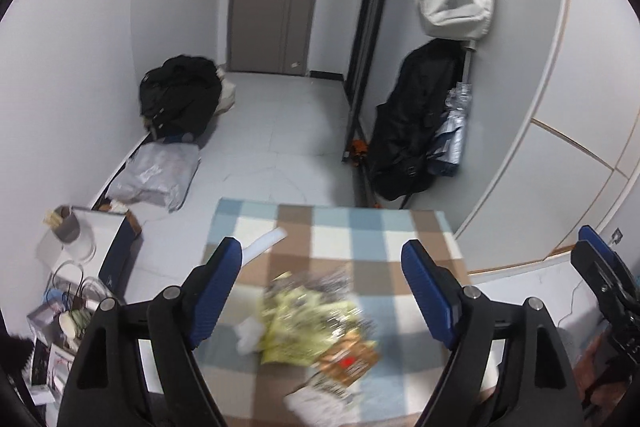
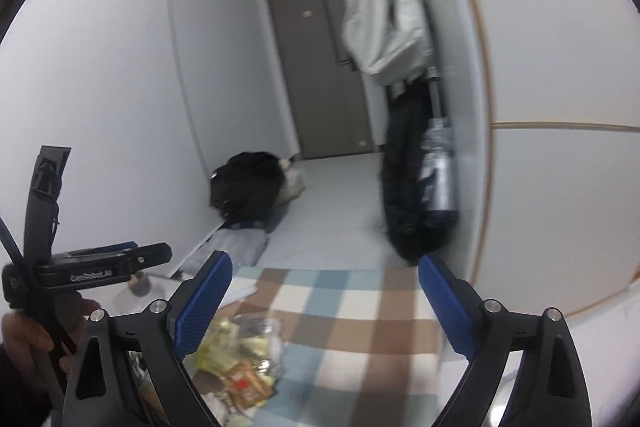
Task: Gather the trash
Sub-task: 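Move both tools back over the table, then grasp the white tissue with the left tool while the right tool grasps a small wrapper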
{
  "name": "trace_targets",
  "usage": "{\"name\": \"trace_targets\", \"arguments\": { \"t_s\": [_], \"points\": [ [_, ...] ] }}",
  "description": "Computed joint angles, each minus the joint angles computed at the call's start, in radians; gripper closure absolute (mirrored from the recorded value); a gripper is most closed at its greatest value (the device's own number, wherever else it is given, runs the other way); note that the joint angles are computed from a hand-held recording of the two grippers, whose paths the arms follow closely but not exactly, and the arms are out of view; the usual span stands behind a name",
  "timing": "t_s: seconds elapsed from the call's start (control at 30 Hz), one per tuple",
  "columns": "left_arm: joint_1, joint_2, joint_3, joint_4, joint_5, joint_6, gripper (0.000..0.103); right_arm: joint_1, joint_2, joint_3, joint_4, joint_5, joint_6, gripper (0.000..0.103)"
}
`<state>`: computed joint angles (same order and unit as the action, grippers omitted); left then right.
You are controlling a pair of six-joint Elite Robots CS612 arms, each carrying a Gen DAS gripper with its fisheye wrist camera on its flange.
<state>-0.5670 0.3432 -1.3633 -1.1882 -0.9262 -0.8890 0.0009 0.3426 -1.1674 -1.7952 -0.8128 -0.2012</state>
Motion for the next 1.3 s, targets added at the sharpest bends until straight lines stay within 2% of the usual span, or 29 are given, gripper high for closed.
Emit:
{"name": "trace_targets", "arguments": {
  "t_s": [0.27,0.4,0.5,0.6,0.67,0.73,0.83,0.9,1.1,1.3],
  "points": [
    [0.004,0.078,-0.13,0.086,-0.042,-0.086,0.018,0.043,0.045,-0.069,0.14,0.009,-0.076,0.007],
    [0.011,0.111,-0.154,0.111,-0.158,-0.087,0.017,0.053,0.067,-0.098,0.181,-0.01,-0.104,0.007],
    [0.012,0.132,-0.159,0.102,-0.222,-0.058,0.017,0.055,0.083,-0.116,0.199,-0.035,-0.116,0.007],
    [0.017,0.143,-0.148,0.067,-0.311,0.007,0.017,0.055,0.093,-0.123,0.216,-0.058,-0.124,0.007],
    [0.027,0.151,-0.14,0.013,-0.419,0.096,0.017,0.052,0.098,-0.128,0.231,-0.073,-0.128,0.007],
    [0.03,0.144,-0.119,0.02,-0.47,0.15,0.017,0.049,0.1,-0.128,0.245,-0.081,-0.132,0.007],
    [0.028,0.128,-0.082,0.071,-0.479,0.195,0.017,0.042,0.101,-0.123,0.251,-0.091,-0.122,0.007],
    [0.033,0.12,-0.06,0.095,-0.509,0.2,0.017,0.037,0.1,-0.114,0.25,-0.095,-0.1,0.007],
    [0.046,0.114,-0.042,0.164,-0.556,0.161,0.017,0.025,0.102,-0.1,0.267,-0.079,-0.078,0.007],
    [0.05,0.127,-0.069,0.15,-0.565,0.128,0.018,0.019,0.102,-0.088,0.268,-0.062,-0.086,0.007]
  ]
}}
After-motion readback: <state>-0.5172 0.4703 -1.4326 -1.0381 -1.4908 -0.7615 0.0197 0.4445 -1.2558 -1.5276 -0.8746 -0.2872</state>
